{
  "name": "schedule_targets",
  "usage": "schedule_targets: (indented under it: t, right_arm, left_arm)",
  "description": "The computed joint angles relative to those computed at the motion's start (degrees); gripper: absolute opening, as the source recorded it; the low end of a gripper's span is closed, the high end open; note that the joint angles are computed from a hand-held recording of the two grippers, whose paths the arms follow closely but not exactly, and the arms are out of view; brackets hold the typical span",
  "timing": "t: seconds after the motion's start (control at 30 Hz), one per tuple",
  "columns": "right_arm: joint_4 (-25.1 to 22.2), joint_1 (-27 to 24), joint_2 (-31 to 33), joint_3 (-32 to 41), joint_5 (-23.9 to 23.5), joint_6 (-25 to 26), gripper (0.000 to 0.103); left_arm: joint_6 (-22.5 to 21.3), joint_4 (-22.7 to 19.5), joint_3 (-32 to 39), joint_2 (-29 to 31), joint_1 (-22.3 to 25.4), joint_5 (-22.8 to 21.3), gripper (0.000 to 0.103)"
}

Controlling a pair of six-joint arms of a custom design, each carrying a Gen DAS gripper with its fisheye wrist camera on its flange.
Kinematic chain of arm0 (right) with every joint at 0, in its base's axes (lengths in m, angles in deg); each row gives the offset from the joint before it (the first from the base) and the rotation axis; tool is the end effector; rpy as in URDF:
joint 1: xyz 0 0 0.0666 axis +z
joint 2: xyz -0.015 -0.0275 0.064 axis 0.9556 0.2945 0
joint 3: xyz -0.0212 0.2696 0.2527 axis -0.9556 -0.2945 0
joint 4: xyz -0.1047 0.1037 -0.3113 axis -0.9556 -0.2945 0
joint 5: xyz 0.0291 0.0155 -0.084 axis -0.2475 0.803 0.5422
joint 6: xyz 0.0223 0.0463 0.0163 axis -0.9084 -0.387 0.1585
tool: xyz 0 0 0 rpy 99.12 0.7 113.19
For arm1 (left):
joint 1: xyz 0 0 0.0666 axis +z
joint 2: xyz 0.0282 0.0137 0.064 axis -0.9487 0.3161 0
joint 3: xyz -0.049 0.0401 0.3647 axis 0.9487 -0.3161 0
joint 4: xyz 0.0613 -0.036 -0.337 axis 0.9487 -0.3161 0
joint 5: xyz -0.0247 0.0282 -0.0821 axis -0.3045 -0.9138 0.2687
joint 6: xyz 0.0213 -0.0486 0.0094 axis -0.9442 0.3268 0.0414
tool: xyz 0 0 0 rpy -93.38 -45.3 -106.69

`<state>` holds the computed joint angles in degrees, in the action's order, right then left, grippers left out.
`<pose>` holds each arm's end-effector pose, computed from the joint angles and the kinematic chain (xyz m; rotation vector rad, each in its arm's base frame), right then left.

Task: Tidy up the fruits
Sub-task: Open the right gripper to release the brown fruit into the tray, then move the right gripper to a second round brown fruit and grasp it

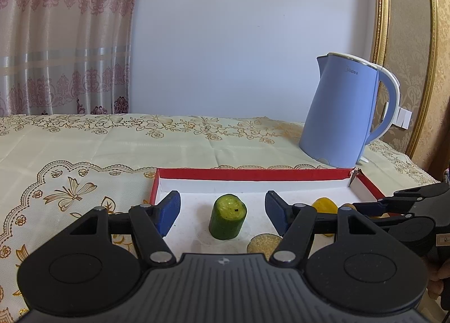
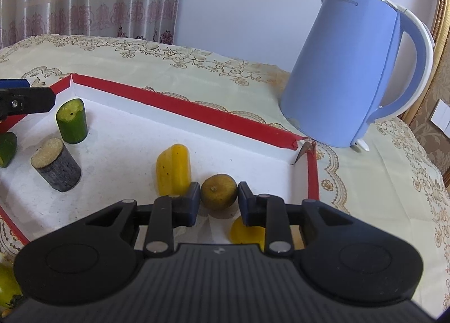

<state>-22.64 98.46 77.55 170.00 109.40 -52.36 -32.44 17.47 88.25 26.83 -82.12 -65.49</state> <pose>0.5411 0.2387 0.2425 0.0634 2.3503 -0.2946 0.5785 -0.1218 0.2235 0.4734 1.9769 -0.4774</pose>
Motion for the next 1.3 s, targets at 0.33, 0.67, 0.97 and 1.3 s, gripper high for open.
schedule_targets:
  t: [0.33,0.67,0.97,1.3]
  right_arm:
    - [1.77,1.15,-2.97,-2.97,3.77,-0.22,0.048]
    - [11.27,9.40,-13.39,-16.63,15.03,-0.90,0.103]
    - [11.09,19.47,-18.55,-23.97,16.93,-10.24,0.103]
    - [12.78,19.79,-18.72,-25.34,9.38,-9.24,0.062]
  left_arm:
    - [0.07,-0.13,0.10,0.10,-0.04,-0.03,0.066]
    - [0.09,0.52,-0.27,-0.03,-0.08,-0.56,0.066]
    - [1.67,4.06,-2.80,-1.73,0.28,1.11,0.087]
    - [3.61,9.60,-14.24,-10.44,5.53,5.22,0.098]
